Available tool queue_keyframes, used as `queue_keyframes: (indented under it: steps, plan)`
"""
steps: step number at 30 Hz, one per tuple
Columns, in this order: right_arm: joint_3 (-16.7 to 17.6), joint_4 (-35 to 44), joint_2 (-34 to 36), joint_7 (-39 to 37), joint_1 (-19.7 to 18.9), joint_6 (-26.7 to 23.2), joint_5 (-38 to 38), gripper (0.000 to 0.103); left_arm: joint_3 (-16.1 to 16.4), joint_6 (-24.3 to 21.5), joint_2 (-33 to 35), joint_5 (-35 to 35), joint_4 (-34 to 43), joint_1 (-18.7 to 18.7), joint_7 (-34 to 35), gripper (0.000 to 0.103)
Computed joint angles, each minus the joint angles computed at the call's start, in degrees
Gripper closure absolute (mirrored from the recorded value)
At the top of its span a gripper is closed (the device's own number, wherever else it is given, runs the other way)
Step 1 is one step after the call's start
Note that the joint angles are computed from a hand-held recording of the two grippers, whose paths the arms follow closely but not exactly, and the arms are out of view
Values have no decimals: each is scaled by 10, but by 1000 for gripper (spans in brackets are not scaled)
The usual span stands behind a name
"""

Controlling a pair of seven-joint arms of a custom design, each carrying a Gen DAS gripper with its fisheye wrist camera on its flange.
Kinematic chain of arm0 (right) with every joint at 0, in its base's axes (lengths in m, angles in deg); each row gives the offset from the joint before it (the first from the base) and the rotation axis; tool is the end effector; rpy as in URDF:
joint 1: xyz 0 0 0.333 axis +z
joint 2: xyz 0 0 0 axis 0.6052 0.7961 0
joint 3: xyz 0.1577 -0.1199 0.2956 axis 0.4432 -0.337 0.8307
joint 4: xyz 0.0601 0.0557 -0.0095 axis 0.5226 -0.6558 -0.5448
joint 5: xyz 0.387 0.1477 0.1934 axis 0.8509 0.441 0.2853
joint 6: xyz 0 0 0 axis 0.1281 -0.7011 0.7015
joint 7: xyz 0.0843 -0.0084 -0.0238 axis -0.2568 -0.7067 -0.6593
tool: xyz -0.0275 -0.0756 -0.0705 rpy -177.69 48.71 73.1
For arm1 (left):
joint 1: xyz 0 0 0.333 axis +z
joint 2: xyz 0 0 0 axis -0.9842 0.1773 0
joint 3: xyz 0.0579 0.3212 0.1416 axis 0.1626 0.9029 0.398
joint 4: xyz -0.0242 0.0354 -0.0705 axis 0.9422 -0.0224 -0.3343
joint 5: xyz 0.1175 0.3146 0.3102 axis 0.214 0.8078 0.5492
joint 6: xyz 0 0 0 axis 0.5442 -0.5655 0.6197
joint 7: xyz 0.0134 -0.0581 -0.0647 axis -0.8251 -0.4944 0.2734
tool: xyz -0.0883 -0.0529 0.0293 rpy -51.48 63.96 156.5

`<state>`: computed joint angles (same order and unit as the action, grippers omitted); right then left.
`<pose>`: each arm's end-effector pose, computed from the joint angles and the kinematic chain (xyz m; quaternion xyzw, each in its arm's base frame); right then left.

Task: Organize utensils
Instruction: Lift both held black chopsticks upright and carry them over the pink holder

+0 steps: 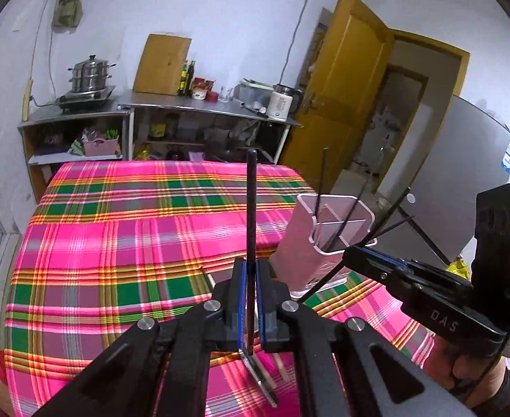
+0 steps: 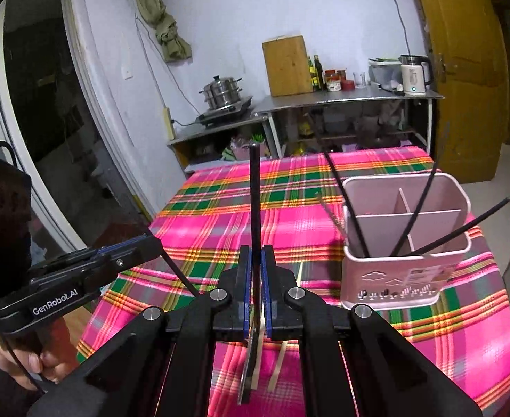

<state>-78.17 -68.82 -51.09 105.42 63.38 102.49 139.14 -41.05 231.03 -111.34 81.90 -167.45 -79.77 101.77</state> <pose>0.4967 0.2295 0.5428 -0.8163 0.3710 -0.0283 0.4417 0.3729 -0.1580 0.5391 -0.7241 0.5141 -0.3798 0.2590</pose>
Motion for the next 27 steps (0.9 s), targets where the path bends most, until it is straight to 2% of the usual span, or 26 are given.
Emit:
queue_keyframes:
  steps: [7,17,23,27]
  plan:
    - [-10,-16,-29,5,-5,9,-6,98,8,8,29,-8,23,-24,14,98]
    - [-25,-18,-33,34,-18,20,-29,98,16,35,99,-22,65,-45,37,98]
    - [-34,5,-24,32,-23,32,-25,98,14,54,133,-17,111,-37,53,98]
    - [-39,29,-14,25,-27,43,-9,97,0,60,151,-5,145,-14,54,98]
